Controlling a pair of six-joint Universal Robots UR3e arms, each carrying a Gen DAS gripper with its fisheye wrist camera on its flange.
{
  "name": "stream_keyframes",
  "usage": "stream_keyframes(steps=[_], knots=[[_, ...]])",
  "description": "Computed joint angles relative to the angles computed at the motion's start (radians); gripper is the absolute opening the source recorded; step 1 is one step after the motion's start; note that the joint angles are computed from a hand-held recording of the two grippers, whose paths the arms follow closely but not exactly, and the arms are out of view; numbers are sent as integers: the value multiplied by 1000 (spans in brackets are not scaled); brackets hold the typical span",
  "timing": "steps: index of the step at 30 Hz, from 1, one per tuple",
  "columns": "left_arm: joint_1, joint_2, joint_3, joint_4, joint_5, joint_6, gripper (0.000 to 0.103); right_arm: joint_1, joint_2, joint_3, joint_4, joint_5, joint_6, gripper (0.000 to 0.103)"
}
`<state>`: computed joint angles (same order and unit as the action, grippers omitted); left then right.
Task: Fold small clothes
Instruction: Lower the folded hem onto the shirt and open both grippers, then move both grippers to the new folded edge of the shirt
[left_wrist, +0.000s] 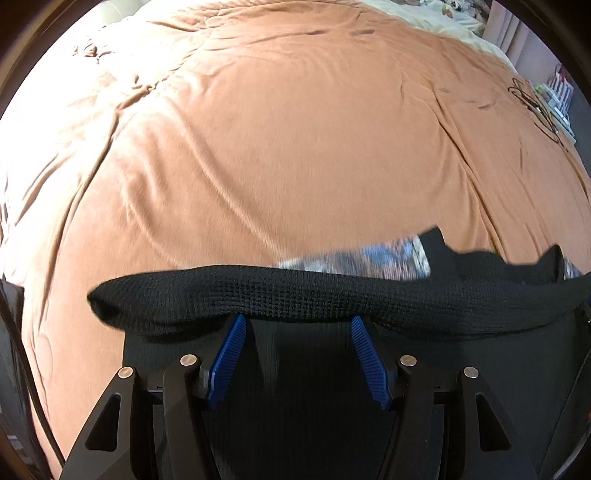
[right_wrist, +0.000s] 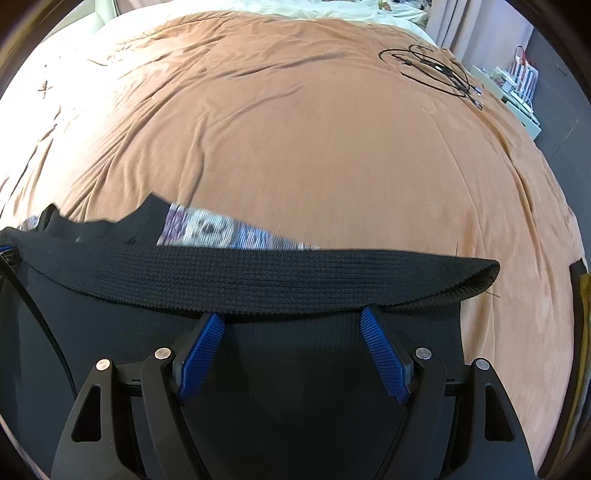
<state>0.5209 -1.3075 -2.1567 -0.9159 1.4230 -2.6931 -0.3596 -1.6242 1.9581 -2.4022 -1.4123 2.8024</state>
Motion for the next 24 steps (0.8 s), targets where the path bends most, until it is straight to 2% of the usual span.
stream_keyframes(steps=[7,10,13,16,21,24], knots=[[-42,-148,101,69,-5,-56,61,31,166,-157,-14,-2,77,75],[-55,-201,158,74,-4,-70,61,16,190,-182,-21,19,105,75],[-24,-177,153,73,-18,-59,61,-13,175,-176,-33,43,118,75],[35,-102,124,14,-52,-21,61,-45,128,-135,-26,67,100,75],[161,14,81,-86,-103,63,61,-152,12,-36,17,145,13,75],[268,87,64,-181,-144,154,61,-227,-68,12,83,192,-54,75]])
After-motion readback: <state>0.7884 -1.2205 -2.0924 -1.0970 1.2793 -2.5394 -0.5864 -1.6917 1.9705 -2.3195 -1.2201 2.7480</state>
